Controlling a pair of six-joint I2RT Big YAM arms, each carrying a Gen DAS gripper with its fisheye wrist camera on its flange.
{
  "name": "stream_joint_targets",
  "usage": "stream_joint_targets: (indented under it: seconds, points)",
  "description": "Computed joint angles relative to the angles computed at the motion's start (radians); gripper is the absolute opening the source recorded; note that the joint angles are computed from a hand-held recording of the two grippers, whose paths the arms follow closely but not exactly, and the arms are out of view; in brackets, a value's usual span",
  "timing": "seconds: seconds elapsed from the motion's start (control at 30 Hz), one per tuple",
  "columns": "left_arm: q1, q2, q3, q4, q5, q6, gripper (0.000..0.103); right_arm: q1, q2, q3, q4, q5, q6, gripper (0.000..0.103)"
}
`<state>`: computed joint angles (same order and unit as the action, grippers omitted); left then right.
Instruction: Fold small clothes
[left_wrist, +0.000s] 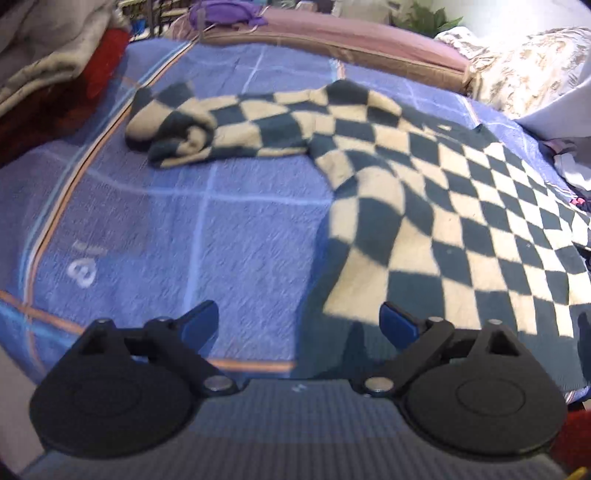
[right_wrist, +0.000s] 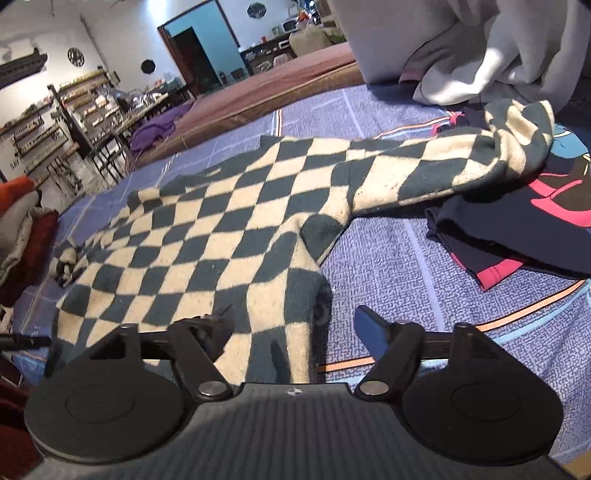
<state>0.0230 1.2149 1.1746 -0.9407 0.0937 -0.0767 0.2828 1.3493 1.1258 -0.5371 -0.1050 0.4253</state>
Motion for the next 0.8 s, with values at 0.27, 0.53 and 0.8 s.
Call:
stream_joint_targets:
  seconds: [0.27, 0.53, 0.8]
  points:
    - [-0.047, 0.083, 0.073, -0.119, 0.007, 0.107, 0.005, -0.003, 0.054, 0.054, -0.129, -0.053, -0.103, 0.032]
    - [-0.042, 0.076, 0.136, -0.205, -0.256, 0.347, 0.06, -0.091, 0.058, 0.151, -0.159, -0.087, -0.145, 0.103]
    - [-0.059, 0.37, 0.458, 0.247, -0.119, 0.544, 0.103, -0.134, 0.43, 0.646, -0.213, -0.266, -0.333, 0.103]
